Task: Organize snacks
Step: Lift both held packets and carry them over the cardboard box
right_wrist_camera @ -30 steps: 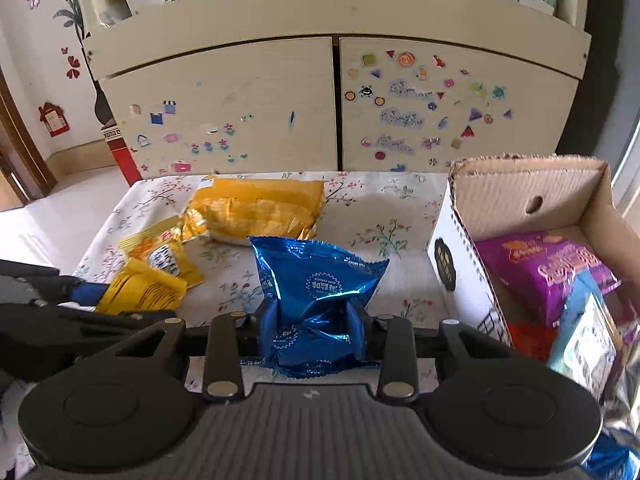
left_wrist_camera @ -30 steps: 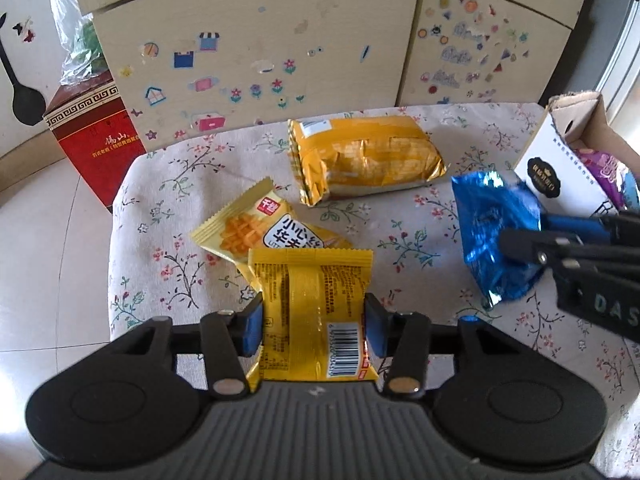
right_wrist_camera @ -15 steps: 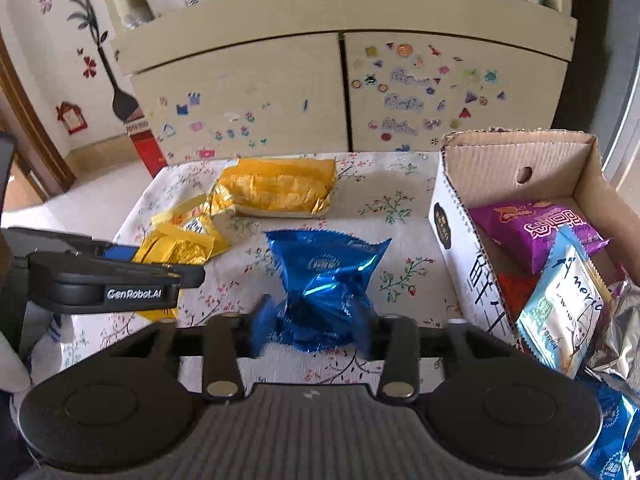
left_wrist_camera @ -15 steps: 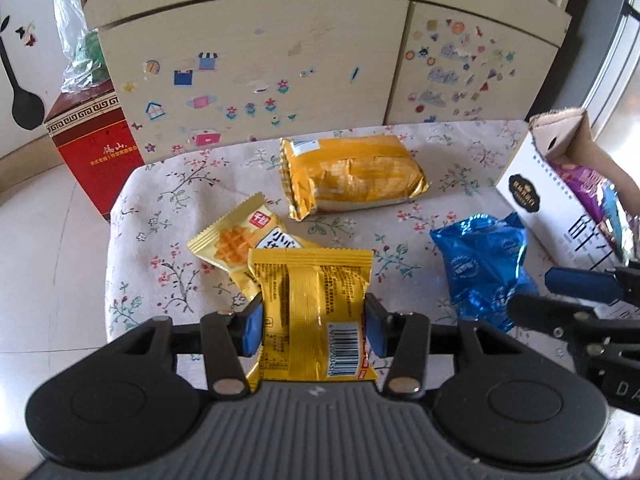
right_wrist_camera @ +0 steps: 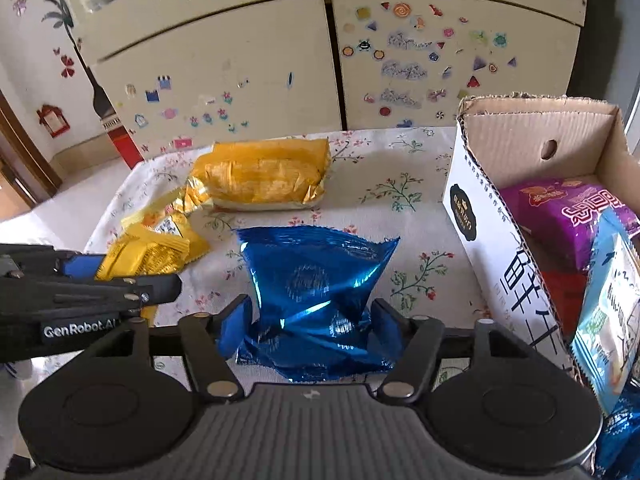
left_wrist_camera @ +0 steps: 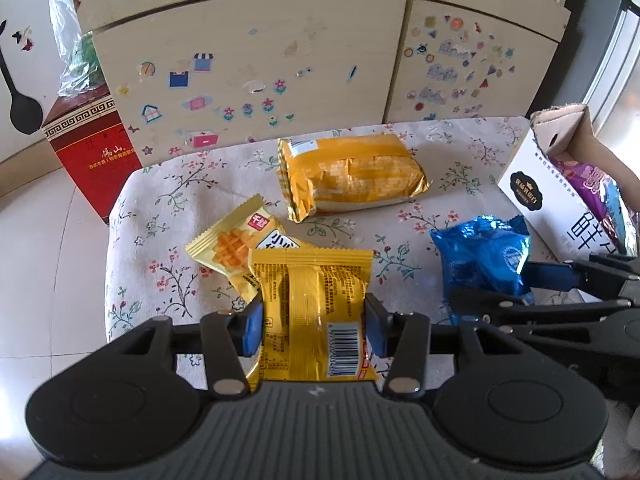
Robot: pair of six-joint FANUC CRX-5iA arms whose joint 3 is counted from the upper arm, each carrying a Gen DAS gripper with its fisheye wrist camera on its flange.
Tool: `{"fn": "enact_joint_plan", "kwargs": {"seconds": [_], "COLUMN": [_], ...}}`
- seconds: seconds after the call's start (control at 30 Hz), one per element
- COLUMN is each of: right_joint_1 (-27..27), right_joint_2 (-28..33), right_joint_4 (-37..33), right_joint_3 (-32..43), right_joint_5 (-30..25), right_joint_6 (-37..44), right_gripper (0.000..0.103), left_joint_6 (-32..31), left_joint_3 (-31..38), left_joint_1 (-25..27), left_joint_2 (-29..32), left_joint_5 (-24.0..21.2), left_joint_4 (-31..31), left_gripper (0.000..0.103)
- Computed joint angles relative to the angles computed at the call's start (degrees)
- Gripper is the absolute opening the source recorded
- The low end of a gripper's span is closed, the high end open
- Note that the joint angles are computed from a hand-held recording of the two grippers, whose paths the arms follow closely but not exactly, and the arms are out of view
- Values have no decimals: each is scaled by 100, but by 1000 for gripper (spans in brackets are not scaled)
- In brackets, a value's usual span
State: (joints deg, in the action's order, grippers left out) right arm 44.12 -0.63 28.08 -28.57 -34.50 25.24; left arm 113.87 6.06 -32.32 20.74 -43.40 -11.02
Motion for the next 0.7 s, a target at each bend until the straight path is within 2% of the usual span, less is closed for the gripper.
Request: {"fn": "enact_joint_plan", "kwargs": {"seconds": [0.2,0.7], "right_joint_1": [109,506], "right_joint_2": [-65,-962], "right_joint_4": [59,1229], "right_joint_3": [26,-488], "right_joint_5": [-206,-863], "right_joint_6": [235,-631], "right_gripper": [58,58], "left_joint_6": [141,320], "left_joint_3": [44,131], "left_joint_1": [-60,-307], "left_joint_2": [-37,-197], "left_joint_5": [-14,111], "left_joint_4": [-203,-620], "left_gripper": [49,49]}}
